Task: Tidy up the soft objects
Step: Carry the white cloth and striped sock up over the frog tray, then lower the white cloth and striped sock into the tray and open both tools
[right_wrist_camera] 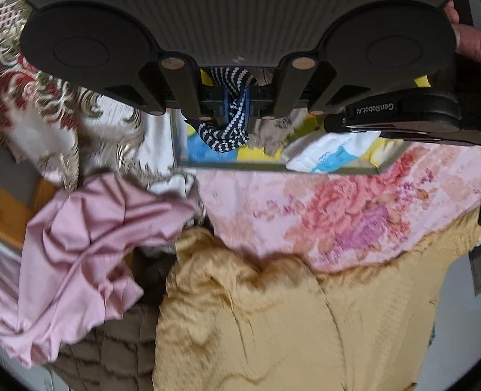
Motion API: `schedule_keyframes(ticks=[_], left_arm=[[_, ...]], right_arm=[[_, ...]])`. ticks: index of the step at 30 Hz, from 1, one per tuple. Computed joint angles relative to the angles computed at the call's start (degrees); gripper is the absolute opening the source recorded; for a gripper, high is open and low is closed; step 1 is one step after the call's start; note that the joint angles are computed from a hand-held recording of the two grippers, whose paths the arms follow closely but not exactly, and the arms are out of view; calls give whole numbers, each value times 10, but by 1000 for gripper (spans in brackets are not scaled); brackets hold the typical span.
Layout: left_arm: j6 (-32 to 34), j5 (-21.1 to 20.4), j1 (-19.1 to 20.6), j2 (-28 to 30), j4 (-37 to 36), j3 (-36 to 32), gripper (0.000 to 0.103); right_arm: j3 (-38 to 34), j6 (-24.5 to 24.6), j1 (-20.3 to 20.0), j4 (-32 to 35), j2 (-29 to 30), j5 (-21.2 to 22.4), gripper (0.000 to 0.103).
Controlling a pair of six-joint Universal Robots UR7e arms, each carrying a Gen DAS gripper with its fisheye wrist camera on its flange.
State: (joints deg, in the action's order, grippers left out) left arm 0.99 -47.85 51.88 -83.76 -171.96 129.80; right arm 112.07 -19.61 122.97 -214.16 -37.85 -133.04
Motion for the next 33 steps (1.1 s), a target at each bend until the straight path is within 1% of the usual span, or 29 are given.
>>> schedule_keyframes(ticks=[3,8,13,15,16,20,22,23,25,26,27,28,29,31,32,33], left_arm=[[-3,-4,5,8,20,-5,30],[-9,-2,14,24,46,-11,32],[11,6,14,34,29,-6,34],[14,8,13,35,23,-5,36],[14,5,14,34,17,-2,36],[13,-8,17,27,-12,6,41],[13,-5,16,25,-14,8,41],[13,-4,14,24,-14,9,41],[10,-2,11,20,-14,10,42],[10,-2,9,19,-16,11,44],[11,0,7,18,-20,13,48],[11,1,6,16,-24,14,50],[11,1,5,14,-27,16,54],[10,2,2,9,-36,20,61],[9,2,0,6,-40,22,69],[8,2,-1,3,-44,24,77]], right_arm=[[0,21,-7,29,0,-5,10],[2,40,-13,72,0,-8,10],[4,48,-18,99,-4,-9,11],[8,53,-18,97,-8,-3,12],[11,53,-18,95,-10,-2,14],[17,49,-18,89,-17,4,14],[19,48,-17,83,-19,6,16],[21,47,-16,78,-20,7,17],[25,40,-13,67,-22,7,28],[27,34,-11,58,-21,7,35],[29,29,-8,49,-21,6,38],[30,25,-6,44,-21,6,40],[32,23,-4,39,-21,6,42],[35,16,2,27,-21,5,50],[38,15,4,24,-21,5,53],[39,14,7,21,-22,5,58]])
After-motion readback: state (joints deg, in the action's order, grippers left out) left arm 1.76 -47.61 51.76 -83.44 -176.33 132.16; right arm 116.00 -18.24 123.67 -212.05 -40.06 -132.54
